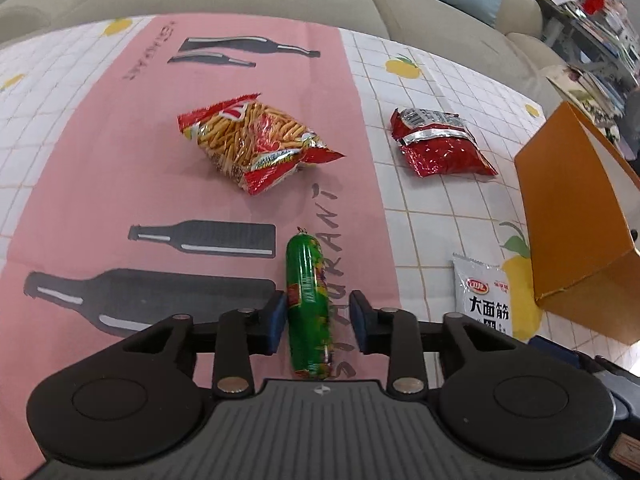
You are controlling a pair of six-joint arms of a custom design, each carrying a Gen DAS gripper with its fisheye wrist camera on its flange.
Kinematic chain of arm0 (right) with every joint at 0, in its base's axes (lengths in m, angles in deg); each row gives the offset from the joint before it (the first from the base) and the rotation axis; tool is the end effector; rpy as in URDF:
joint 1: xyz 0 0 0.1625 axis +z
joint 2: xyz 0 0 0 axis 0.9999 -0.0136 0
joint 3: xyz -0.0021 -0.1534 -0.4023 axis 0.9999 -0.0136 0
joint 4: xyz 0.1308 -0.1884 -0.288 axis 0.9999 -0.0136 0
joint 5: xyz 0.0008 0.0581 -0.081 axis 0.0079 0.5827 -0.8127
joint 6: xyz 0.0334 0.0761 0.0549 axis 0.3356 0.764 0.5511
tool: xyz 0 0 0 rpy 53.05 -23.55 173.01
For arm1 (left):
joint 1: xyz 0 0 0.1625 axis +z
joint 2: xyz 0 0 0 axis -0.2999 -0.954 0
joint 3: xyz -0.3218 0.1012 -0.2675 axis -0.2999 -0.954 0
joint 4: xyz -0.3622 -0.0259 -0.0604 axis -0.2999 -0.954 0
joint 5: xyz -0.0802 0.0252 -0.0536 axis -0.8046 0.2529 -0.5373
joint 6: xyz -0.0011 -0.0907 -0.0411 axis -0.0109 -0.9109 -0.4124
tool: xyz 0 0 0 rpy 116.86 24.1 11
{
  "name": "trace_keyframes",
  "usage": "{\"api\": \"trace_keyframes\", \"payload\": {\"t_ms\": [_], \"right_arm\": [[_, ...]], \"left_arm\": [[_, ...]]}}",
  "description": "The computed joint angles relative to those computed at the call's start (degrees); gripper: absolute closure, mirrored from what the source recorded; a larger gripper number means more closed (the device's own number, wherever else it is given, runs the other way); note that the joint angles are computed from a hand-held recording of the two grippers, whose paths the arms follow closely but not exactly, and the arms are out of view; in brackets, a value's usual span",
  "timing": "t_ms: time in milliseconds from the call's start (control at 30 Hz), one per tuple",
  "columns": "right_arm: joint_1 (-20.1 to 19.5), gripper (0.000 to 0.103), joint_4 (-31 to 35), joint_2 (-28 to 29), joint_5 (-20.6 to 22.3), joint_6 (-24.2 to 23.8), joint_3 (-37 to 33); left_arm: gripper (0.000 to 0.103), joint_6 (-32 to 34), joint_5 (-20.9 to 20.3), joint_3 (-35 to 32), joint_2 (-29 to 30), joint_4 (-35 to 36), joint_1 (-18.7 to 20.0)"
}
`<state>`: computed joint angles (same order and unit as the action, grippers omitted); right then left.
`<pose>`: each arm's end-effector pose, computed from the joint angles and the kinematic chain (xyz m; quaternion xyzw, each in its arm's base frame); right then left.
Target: Organize snacks
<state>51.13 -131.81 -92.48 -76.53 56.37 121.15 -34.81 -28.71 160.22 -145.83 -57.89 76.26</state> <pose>0.4106 -0.2763 -0.0966 -0.0681 -0.8621 0.3307 0.3779 0.0052 -0.3507 0.3669 0.1698 0.9420 -0.1780 0.2283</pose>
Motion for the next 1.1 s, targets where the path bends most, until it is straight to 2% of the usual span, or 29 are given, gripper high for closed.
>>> {"api": "trace_keyframes", "payload": {"t_ms": [100, 167, 233, 267, 333, 367, 400, 600, 800, 1100], "right_arm": [[-0.2, 0.015, 0.4, 1.1, -1.3, -1.3, -1.2], [-0.1, 0.015, 3.1, 1.9, -2.2, -1.8, -2.6], [0.3, 0.018, 1.5, 2.5, -2.8, -3.4, -2.6], [0.4, 0.021, 0.6, 2.7, -3.0, -4.0, -2.4], [0.8, 0.034, -0.3, 2.9, -3.6, -5.2, -2.4], [1.1, 0.047, -0.2, 2.8, -3.8, -5.3, -2.4], [1.2, 0.051, -0.4, 2.7, -3.6, -5.6, -2.4], [1.0, 0.055, -4.5, 2.4, -2.4, -8.4, -1.4], [1.5, 0.056, -7.3, 0.9, -1.3, -9.2, -0.3], [3.7, 0.057, -12.5, -4.0, -1.8, -10.0, 2.4]], "left_arm": [[0.061, 0.2, 0.2, 0.4, 0.0, -0.6, 0.3], [0.061, 1.1, 0.8, 0.7, 0.0, -0.9, 0.0], [0.061, 1.8, 1.2, 1.1, -0.1, -1.5, -0.3], [0.067, 2.2, 1.4, 1.4, -0.1, -1.9, -0.4], [0.072, 2.3, 1.8, 1.6, -0.2, -2.0, -0.6], [0.076, 2.4, 1.9, 1.5, -0.2, -1.9, -0.7], [0.078, 2.5, 2.0, 1.5, -0.2, -1.8, -0.7], [0.079, 2.6, 0.9, 1.1, -0.3, -1.3, -0.3], [0.079, 0.5, -1.2, -0.1, -1.7, 0.5, -1.4], [0.079, -5.7, -4.0, -3.6, -3.4, 5.5, -6.8]]}}
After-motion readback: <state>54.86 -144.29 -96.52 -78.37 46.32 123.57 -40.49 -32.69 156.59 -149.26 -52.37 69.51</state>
